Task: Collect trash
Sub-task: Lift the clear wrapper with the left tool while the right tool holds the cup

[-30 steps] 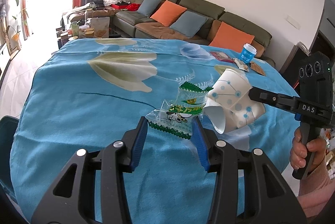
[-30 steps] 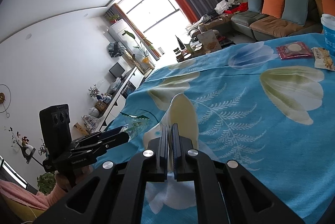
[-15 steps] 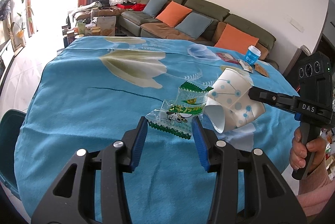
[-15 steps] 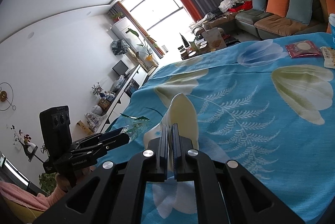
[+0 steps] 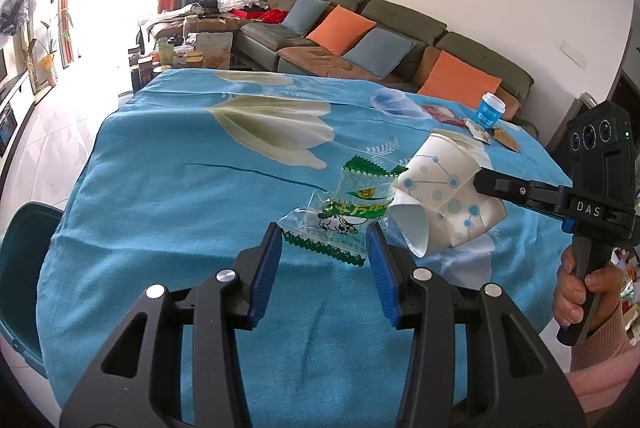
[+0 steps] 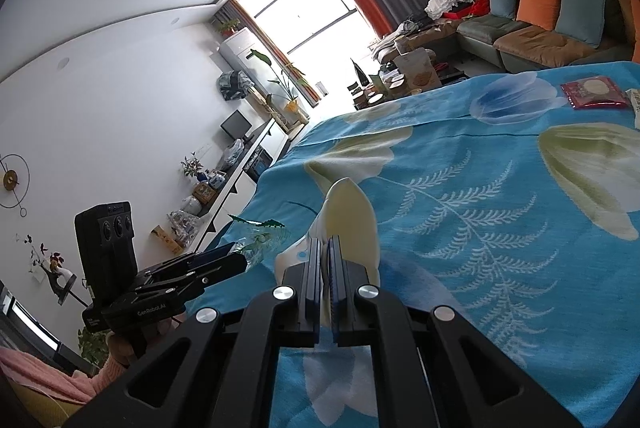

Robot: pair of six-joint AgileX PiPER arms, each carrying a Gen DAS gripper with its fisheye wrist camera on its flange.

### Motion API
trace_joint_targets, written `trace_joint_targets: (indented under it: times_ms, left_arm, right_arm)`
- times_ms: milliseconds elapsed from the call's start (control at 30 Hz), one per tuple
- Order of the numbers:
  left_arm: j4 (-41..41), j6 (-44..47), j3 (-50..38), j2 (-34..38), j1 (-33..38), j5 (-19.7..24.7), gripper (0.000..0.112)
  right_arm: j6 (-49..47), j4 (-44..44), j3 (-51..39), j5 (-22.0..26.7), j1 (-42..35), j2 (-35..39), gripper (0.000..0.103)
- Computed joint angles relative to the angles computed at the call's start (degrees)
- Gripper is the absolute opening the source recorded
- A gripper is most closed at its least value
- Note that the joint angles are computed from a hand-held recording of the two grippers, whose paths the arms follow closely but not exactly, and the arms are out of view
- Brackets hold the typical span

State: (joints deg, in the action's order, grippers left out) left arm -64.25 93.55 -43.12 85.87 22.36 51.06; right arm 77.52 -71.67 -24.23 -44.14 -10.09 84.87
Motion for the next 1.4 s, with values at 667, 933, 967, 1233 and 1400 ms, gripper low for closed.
trace_joint_targets:
  times_ms: [667, 933, 967, 1233, 1400]
  left_arm:
    - [0.83, -0.63, -0.80, 1.25, 1.39, 0.49, 0.020]
    - [1.33, -0.85, -0.68, 1.87, 1.46, 0.62, 0.020]
    - [1.16, -0.75, -0.64, 1.79, 1.43, 0.56, 0.020]
    - [1.19, -0.03, -0.27, 2.21, -1.28, -0.18, 0.036]
    - [1.44, -1.27, -0.82, 4.00, -4.30, -2.52, 0.037]
  right_arm:
    - [-0.32, 2.02, -1.08, 0.94, 3.32, 1.03, 0.003]
    - [0.34, 2.52, -1.28, 2.07, 4.89, 0.50, 0.003]
    - [0.32, 2.64, -1.23, 2.16, 4.98, 0.46, 0.003]
    - [0.23, 3.05, -0.80, 2.51, 4.76, 0.21, 0.003]
    - [0.57, 2.55, -0.68, 2.43, 4.30, -0.03, 0.003]
